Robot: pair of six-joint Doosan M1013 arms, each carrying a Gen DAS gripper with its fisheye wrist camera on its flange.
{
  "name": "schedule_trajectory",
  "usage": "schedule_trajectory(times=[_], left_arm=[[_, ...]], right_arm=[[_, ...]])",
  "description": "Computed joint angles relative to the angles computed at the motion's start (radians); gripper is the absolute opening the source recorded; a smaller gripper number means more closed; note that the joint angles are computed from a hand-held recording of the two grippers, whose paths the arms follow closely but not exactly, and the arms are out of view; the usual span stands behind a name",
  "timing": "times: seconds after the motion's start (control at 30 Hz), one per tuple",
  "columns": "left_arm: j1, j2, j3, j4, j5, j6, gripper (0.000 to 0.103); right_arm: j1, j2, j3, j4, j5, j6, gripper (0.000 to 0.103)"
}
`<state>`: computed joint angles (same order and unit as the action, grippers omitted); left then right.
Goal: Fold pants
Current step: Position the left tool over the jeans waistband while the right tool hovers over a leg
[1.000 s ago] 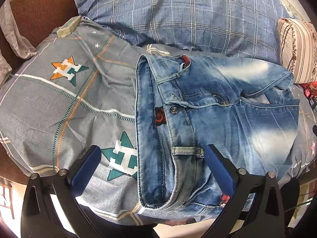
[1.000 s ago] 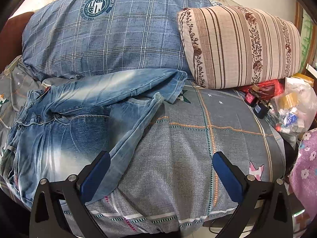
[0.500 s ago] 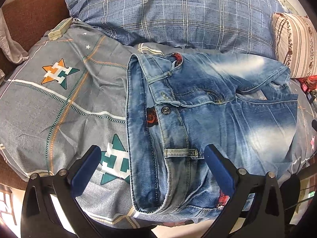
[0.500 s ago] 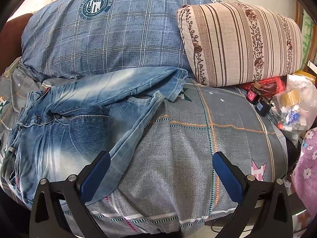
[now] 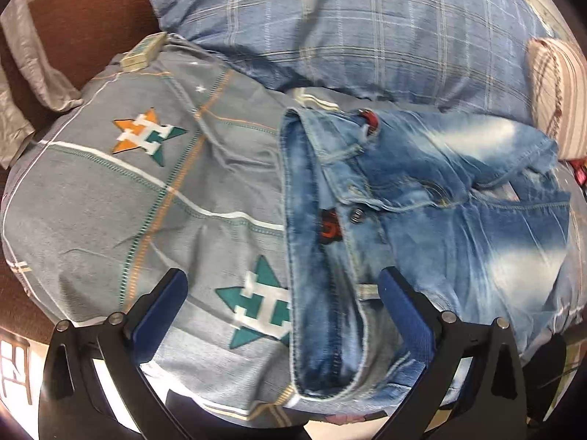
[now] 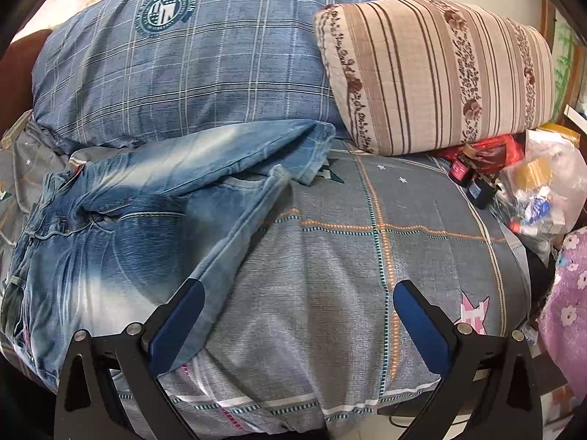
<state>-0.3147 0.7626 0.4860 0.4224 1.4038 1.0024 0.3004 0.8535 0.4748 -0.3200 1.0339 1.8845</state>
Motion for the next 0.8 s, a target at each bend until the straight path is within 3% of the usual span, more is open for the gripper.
schedule_trajectory(times=[0.8], left_arm=[[-0.006,0.063,-0.122,-0.059,0.054,0.034,0.103]], right_arm=[[-0.011,-0.007,0.017,0.009,-0.018,0.011,0.102]])
